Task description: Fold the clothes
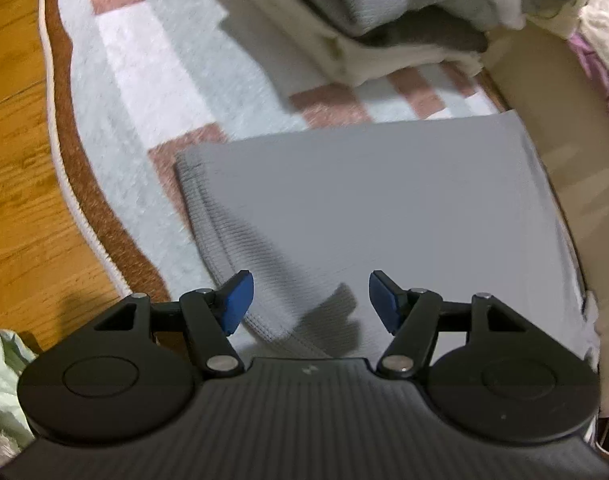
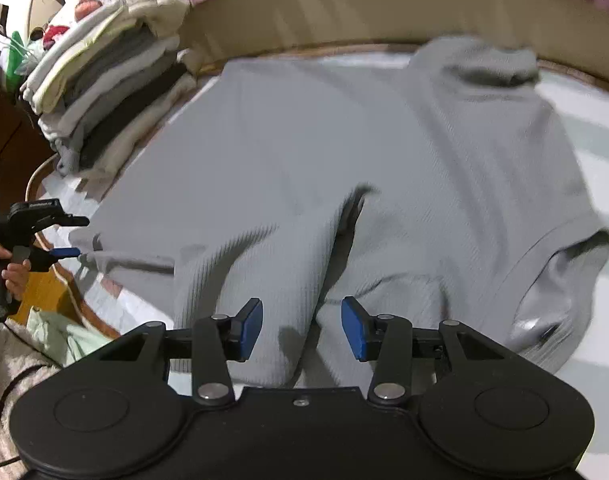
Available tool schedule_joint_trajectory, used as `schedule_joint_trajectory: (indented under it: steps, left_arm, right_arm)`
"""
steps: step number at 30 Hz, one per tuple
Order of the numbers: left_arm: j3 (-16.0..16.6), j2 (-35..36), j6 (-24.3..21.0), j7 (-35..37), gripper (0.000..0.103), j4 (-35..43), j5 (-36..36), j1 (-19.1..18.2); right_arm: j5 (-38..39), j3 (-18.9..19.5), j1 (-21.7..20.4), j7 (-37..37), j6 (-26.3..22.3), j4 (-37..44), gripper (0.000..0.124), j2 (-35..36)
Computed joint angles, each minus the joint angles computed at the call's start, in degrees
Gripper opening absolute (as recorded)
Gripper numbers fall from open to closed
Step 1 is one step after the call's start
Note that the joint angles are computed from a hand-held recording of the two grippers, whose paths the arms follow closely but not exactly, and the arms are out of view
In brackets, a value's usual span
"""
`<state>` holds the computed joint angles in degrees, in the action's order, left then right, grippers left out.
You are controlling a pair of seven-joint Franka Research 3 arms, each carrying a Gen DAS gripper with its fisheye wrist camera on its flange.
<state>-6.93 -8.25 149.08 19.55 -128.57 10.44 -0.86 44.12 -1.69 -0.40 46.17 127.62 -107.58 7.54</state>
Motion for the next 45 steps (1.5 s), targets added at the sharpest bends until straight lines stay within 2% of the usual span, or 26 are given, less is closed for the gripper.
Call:
schedule_joint_trajectory:
  steps: [2, 3, 4, 6, 10, 11, 12, 13, 14, 16, 18, 21, 23, 25, 28, 30, 34, 35, 39, 40, 41, 42, 43, 45]
  left_arm:
    - [-0.16, 0.26, -0.07, -1.51, 0.063, -0.11, 0.80, 0.31]
    - [-0.84, 0.11, -0.73, -5.09, 0.063, -0.14, 3.29, 0.86]
    - [-1.58, -0.25, -1.87, -9.10, 0.063, -0.19, 6.20, 1.36]
    - [-1.75, -0.58, -2.52, -11.92, 0.063, -0.48, 8.43, 1.40]
    - [-0.50, -2.64, 3.09, -15.23, 0.061, -4.11, 8.15, 2.08]
    - [-0.20, -2.98, 4.92, -15.37, 0.055, -5.01, 7.69, 2.16]
    - [0.28, -3.06, 6.88, -14.25, 0.048, -5.72, 6.49, 1.88]
    - [0.74, -3.12, 8.83, -12.98, 0.033, -6.42, 5.14, 1.59]
    - [1.21, -3.15, 10.77, -11.56, 0.024, -7.11, 3.62, 1.25]
    - [1.51, -3.04, 13.39, -9.20, 0.016, -7.84, 1.69, 0.98]
    - [-0.08, -2.75, 12.61, -9.94, 0.015, -6.85, 4.88, 2.31]
    - [-1.93, -2.83, 11.73, -12.39, 0.019, -5.52, 10.96, 4.02]
    - [-1.90, -3.13, 11.26, -13.09, 0.035, -5.44, 11.73, 3.94]
    - [-1.84, -3.40, 8.65, -12.95, 0.049, -4.86, 11.51, 3.49]
    - [-1.47, -2.85, 4.55, -12.10, 0.052, -3.68, 10.63, 2.79]
    - [-0.73, -2.69, 4.00, -11.70, 0.053, -4.10, 8.29, 2.19]
    - [0.81, -2.09, 7.54, -9.74, 0.054, -5.94, 1.20, 0.78]
    - [0.50, -1.96, 8.61, -10.71, 0.059, -6.25, 1.47, 1.13]
    - [-1.51, -0.35, 8.14, -15.68, 0.065, -4.28, 9.18, 3.30]
    - [-2.07, 0.82, 6.07, -15.21, 0.064, -2.46, 12.62, 3.49]
    - [-2.58, 2.40, 2.67, -13.51, 0.057, 0.14, 16.39, 3.27]
    - [-2.89, 3.79, -0.30, -12.32, 0.044, 2.36, 19.89, 2.80]
    - [-3.07, 4.98, -2.88, -11.63, 0.003, 4.20, 23.14, 2.15]
    - [-3.00, 6.59, -6.72, -11.19, 0.002, 6.89, 29.04, 0.67]
  right_arm:
    - [-0.10, 0.03, 0.05, 1.78, -0.95, 0.54, 0.054, 0.82]
    - [-0.25, 0.03, 0.11, 2.75, -0.67, 0.26, 0.056, 0.73]
    - [-0.47, 0.01, 0.24, 3.71, 0.25, -0.55, 0.059, 0.21]
    - [-1.03, 0.10, 0.70, 5.62, 2.42, -1.50, 0.059, 0.08]
    - [0.07, 0.73, 1.21, 5.09, 5.36, -2.81, 0.060, 0.20]
    - [1.97, 1.02, 0.95, 2.61, 4.71, -2.82, 0.051, 0.34]
    - [4.02, 1.25, 0.60, -0.21, 3.44, -2.81, 0.036, 0.34]
    - [5.97, 1.40, 0.29, -2.93, 2.09, -2.77, 0.006, 0.38]
    - [8.61, 1.47, -0.05, -5.45, 1.39, -2.83, 0.006, 0.17]
    - [15.37, 1.42, -0.72, -10.15, 1.03, -3.06, 0.006, -0.66]
    - [18.37, 1.19, -0.39, -12.59, 3.89, -2.81, 0.006, -1.63]
    - [21.50, 0.79, 0.04, -15.20, 8.76, -1.11, 0.006, -2.38]
    - [22.55, 0.66, 0.39, -17.34, 12.11, -0.42, 0.006, -3.00]
    - [22.63, 0.63, 0.84, -18.25, 14.94, 0.24, 0.006, -3.21]
    - [21.38, 0.34, 0.98, -18.12, 16.73, 0.97, 0.006, -3.18]
    - [20.84, 0.47, 1.20, -18.02, 17.41, 0.88, 0.006, -2.98]
    - [19.56, 0.43, 1.20, -16.95, 18.02, 0.08, 0.006, -2.99]
    - [19.21, 0.44, 1.23, -16.98, 18.18, -0.17, 0.006, -3.05]
    - [19.74, 0.40, 1.09, -17.88, 17.75, -0.91, 0.006, -3.35]
    - [20.23, 0.36, 1.02, -18.13, 17.50, -1.09, 0.006, -3.46]
    - [20.71, 0.31, 0.97, -18.39, 17.25, -1.28, 0.006, -3.58]
    - [21.11, 0.25, 0.93, -18.61, 17.01, -1.36, 0.006, -3.62]
    - [21.47, 0.20, 0.89, -18.85, 16.77, -1.38, 0.006, -3.62]
    - [22.23, 0.01, 0.67, -18.97, 15.52, -1.35, 0.006, -3.64]
